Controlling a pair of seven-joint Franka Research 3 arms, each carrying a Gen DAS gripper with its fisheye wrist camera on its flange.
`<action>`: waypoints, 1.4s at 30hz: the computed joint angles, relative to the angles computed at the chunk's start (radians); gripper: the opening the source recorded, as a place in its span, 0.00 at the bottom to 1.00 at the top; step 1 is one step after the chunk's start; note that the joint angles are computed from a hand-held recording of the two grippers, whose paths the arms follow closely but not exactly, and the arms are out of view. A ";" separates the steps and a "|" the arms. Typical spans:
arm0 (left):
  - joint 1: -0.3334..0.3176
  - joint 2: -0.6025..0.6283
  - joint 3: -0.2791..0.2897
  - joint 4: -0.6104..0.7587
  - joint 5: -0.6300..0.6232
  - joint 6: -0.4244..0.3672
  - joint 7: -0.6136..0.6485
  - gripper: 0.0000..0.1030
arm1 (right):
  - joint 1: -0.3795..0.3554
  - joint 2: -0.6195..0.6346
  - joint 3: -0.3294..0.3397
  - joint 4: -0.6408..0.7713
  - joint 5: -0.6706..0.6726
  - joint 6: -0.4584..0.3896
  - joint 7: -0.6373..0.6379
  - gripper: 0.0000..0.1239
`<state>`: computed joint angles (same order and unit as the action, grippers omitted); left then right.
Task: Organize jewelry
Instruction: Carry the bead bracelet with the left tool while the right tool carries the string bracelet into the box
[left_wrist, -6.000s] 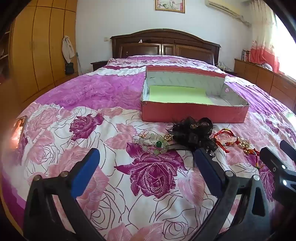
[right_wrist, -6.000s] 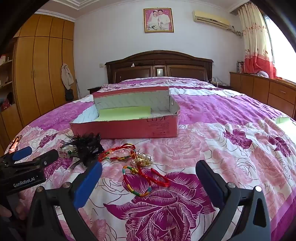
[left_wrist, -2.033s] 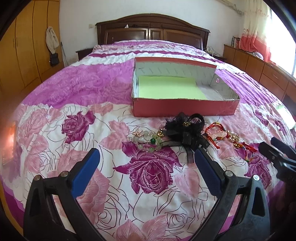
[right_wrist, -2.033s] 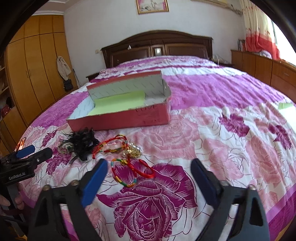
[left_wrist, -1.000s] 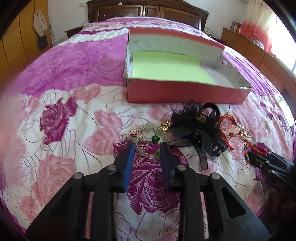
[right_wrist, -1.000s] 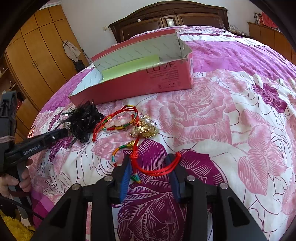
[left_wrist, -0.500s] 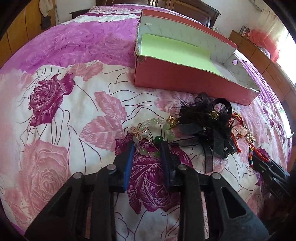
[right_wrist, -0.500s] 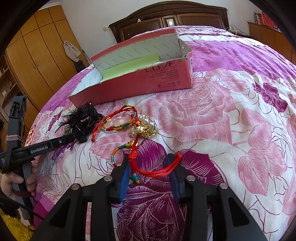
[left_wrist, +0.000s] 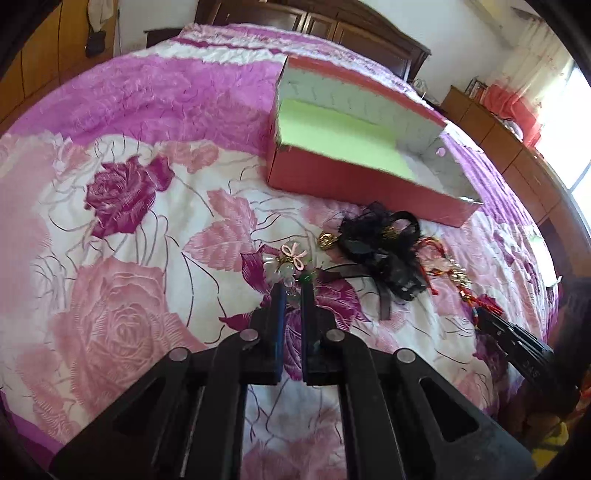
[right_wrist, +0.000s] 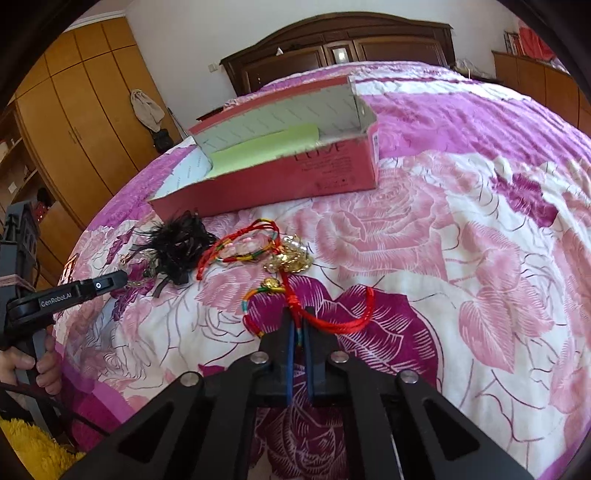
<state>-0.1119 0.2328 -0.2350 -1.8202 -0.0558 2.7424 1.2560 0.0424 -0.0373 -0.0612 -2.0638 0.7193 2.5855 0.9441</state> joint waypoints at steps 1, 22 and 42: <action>0.002 -0.006 -0.002 -0.004 -0.002 0.012 0.007 0.00 | 0.000 -0.011 0.000 -0.008 0.005 0.005 -0.008 0.04; -0.010 -0.098 -0.010 -0.074 -0.048 0.228 0.103 0.00 | 0.085 -0.181 -0.039 -0.082 0.097 0.142 -0.187 0.04; 0.045 0.236 -0.097 0.422 -0.042 0.067 0.298 0.00 | 0.044 0.130 0.036 0.296 0.056 0.221 -0.089 0.04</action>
